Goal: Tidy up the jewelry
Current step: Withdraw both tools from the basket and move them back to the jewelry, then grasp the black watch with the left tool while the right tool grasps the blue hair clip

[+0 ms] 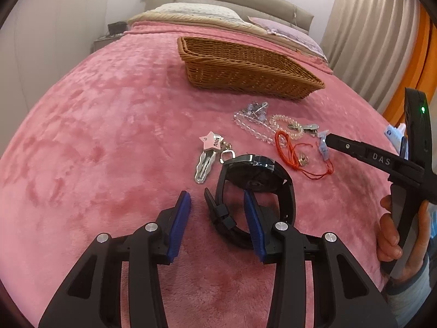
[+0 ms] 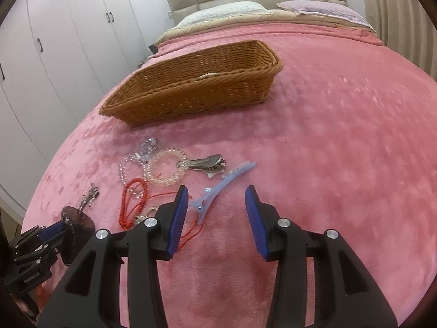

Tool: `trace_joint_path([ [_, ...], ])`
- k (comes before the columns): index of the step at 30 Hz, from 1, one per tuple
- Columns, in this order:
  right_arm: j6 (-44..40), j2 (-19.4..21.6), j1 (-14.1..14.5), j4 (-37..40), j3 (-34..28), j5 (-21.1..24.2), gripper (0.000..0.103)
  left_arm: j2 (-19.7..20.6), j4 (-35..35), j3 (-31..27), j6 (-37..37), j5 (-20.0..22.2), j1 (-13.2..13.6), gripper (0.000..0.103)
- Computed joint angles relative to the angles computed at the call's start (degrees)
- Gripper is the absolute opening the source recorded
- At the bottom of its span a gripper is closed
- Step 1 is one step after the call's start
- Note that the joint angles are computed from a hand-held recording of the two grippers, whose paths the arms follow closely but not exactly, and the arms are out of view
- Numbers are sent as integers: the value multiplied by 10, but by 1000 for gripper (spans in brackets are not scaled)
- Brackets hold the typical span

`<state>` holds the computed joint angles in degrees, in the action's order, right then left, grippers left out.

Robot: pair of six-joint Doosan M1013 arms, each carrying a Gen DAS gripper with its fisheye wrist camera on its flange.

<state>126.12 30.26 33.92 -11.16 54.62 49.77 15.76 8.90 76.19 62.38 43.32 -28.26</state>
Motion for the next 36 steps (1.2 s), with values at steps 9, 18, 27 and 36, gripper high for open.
trace_joint_path([
  [9,11,-10,-6,21,17,-18,41,2,1,-3,9,3,-3,41],
  [18,-3,-17,-9,40,28,-30,48,1,-5,-1,9,1,-2,41],
  [27,-21,13,-12,63,-21,23,47,-1,-24,-2,16,9,2,42],
  [36,-33,42,-5,44,-69,65,16,-3,-20,0,11,11,2,42],
])
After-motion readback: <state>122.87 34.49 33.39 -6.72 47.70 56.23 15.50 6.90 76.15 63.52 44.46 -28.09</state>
